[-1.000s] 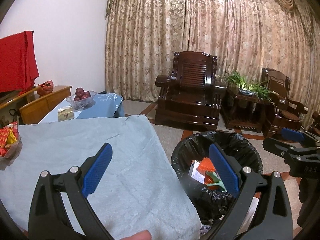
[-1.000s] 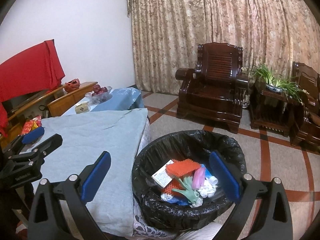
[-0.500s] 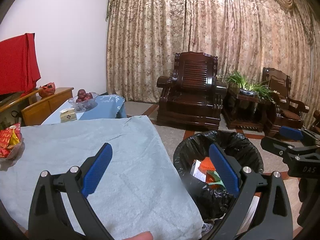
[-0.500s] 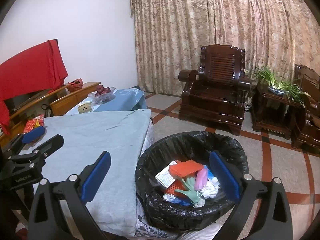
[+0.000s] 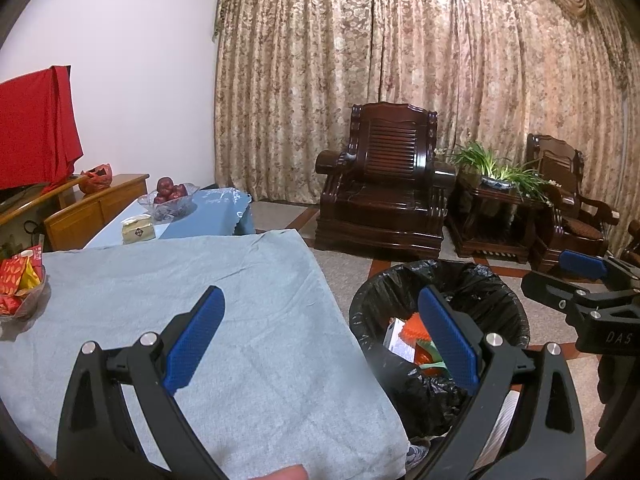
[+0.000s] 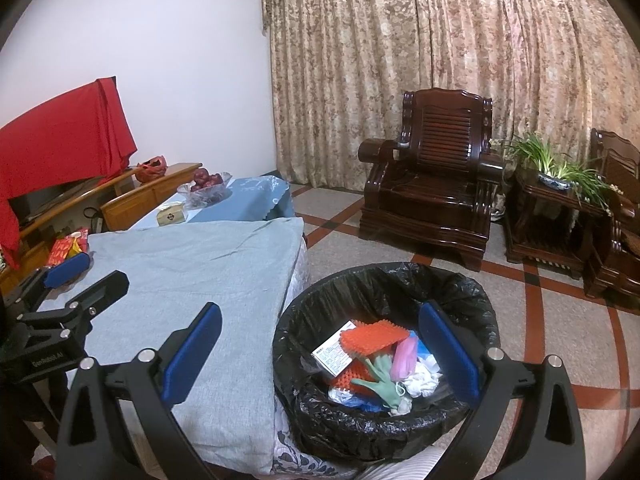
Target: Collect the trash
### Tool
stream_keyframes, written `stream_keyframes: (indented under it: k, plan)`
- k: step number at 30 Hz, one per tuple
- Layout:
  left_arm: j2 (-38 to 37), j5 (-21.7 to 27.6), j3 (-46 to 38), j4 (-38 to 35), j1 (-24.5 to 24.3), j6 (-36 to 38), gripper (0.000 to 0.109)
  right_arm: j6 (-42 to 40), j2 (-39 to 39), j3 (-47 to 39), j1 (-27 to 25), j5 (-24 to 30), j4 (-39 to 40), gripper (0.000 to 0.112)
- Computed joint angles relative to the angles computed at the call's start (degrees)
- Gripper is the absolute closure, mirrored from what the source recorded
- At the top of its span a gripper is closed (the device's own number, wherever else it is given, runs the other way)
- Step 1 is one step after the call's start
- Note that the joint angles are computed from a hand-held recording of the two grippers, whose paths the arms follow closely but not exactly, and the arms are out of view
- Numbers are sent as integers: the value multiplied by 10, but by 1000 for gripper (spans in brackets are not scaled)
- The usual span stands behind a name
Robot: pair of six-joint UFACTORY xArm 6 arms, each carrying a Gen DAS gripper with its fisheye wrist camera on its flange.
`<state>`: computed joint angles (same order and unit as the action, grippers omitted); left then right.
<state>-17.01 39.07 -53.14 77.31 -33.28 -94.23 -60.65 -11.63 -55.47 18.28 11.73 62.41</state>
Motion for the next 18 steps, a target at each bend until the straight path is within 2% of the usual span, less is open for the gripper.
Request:
stream_keyframes:
  k: [18]
  plan:
    - [-11,-3,13,0,5,-1,14,6,2,0,5,-4,-5,15]
